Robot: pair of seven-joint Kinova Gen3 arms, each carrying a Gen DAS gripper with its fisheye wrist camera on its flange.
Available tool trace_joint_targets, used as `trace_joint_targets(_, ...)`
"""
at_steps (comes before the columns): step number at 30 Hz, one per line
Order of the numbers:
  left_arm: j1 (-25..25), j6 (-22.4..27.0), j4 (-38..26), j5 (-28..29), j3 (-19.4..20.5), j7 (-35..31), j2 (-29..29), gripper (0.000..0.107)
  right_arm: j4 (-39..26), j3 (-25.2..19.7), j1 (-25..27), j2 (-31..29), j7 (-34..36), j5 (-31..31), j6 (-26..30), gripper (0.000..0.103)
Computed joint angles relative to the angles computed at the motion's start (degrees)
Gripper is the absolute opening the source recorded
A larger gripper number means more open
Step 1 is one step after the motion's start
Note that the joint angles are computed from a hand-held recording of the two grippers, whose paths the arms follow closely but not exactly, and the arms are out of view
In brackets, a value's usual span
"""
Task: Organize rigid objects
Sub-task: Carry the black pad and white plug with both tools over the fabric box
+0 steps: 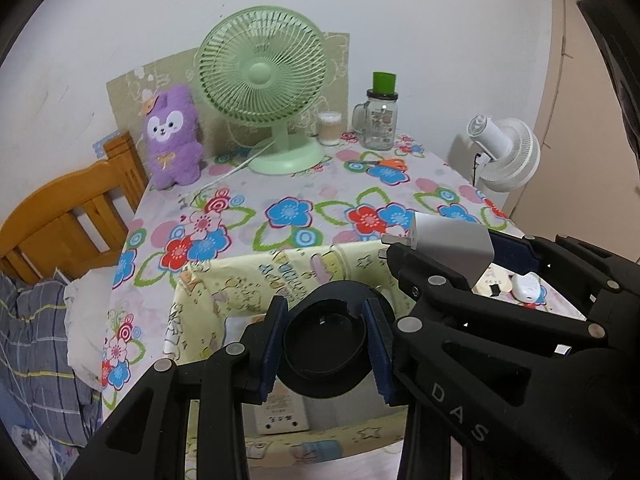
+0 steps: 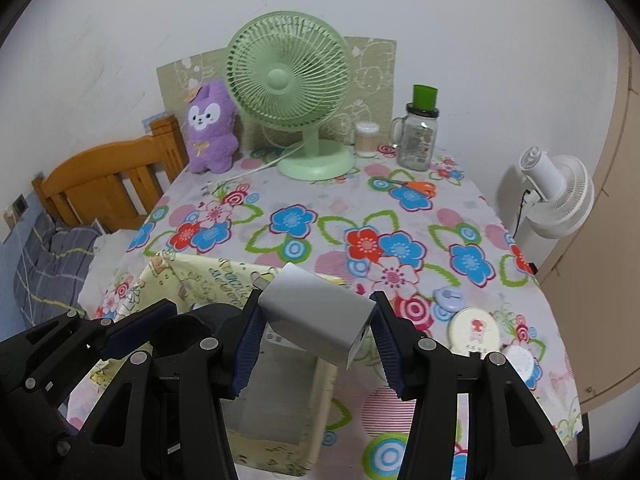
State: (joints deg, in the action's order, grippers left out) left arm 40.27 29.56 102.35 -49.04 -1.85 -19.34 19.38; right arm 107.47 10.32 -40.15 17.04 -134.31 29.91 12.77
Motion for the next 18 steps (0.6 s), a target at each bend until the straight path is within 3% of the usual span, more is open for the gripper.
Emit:
trace_joint_targets(8,-2.1,-0.9,1.4,1.5,0.1,-2.2,-0.1,0.04,-2.2,-2.2,0.3,2.1,1.4,-1.6,1.5,0.056)
trace_joint_targets(18,-4.8,-1.6,1.7,7.6,-0.1,-8.5,1.0,0.04,-5.4,-6.9,3.4,5.5,7.5,-7.5,3.6,0.056)
